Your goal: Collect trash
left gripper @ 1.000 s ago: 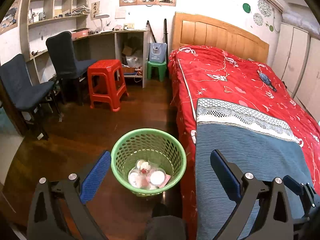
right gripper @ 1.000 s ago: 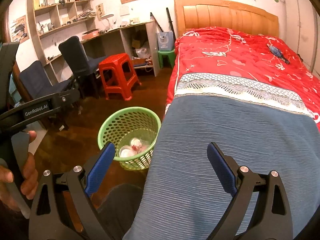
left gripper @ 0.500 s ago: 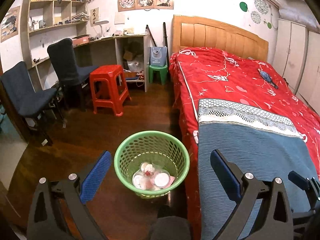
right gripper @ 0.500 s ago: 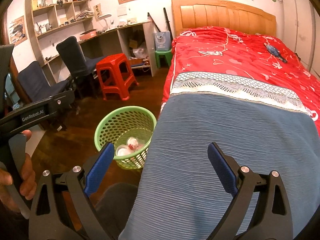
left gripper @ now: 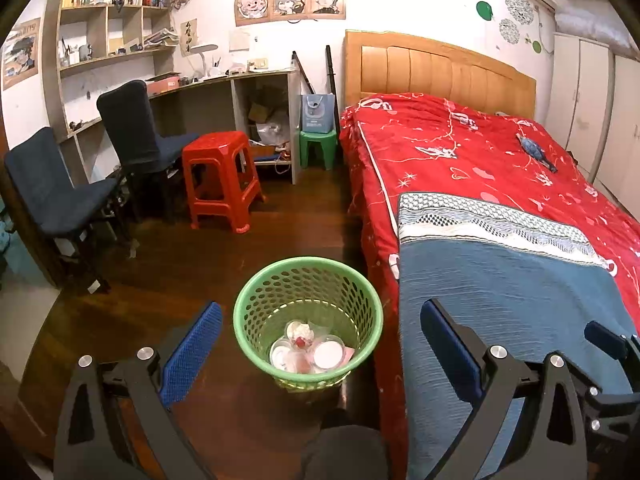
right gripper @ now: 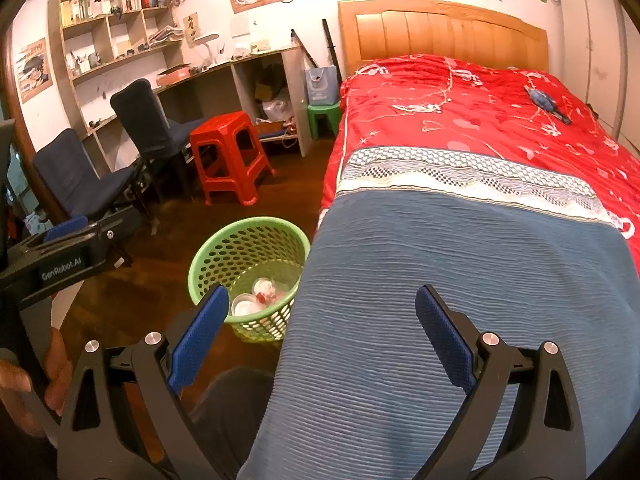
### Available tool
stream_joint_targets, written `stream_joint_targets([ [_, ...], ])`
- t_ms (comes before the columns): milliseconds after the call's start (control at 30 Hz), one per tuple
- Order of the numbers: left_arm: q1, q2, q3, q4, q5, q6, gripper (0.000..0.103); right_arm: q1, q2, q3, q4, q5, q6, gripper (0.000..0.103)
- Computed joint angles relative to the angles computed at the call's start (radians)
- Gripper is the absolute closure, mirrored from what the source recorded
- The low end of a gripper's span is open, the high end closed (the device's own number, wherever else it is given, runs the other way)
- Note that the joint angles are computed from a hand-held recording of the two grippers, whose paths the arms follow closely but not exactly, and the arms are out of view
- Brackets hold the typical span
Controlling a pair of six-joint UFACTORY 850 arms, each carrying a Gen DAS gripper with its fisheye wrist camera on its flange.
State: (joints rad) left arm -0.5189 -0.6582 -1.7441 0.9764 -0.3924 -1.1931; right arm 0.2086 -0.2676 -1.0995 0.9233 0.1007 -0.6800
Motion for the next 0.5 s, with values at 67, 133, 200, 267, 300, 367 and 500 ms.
stream_joint_targets([
  [67,-0.002,0.005,0.008,0.014,-0.002,-0.014,0.007,0.0,0.001,0.001,-0.001,0.002,0.004,0.009],
  [133,-0.002,0.005,0.009,0.014,-0.002,-0.013,0.007,-0.001,0.002,0.002,-0.004,0.0,0.009,0.009],
  [200,-0.004,0.008,0.014,0.016,-0.004,-0.016,0.007,-0.001,0.002,0.002,0.003,0.003,0.001,0.009],
  [267,-0.004,0.012,0.02,0.01,-0.003,-0.012,0.007,-0.002,0.002,0.001,0.007,0.0,-0.002,0.009],
  [300,-0.005,0.017,0.028,0.016,0.0,-0.02,0.007,-0.001,0.001,0.0,0.025,-0.002,-0.02,0.009],
  [367,-0.007,0.02,0.034,0.025,0.0,-0.025,0.007,0.0,0.002,-0.001,0.054,0.0,-0.048,0.009],
  [500,-0.01,0.021,0.036,0.012,0.002,-0.007,0.007,-0.001,0.005,0.004,0.059,0.005,-0.05,0.009],
])
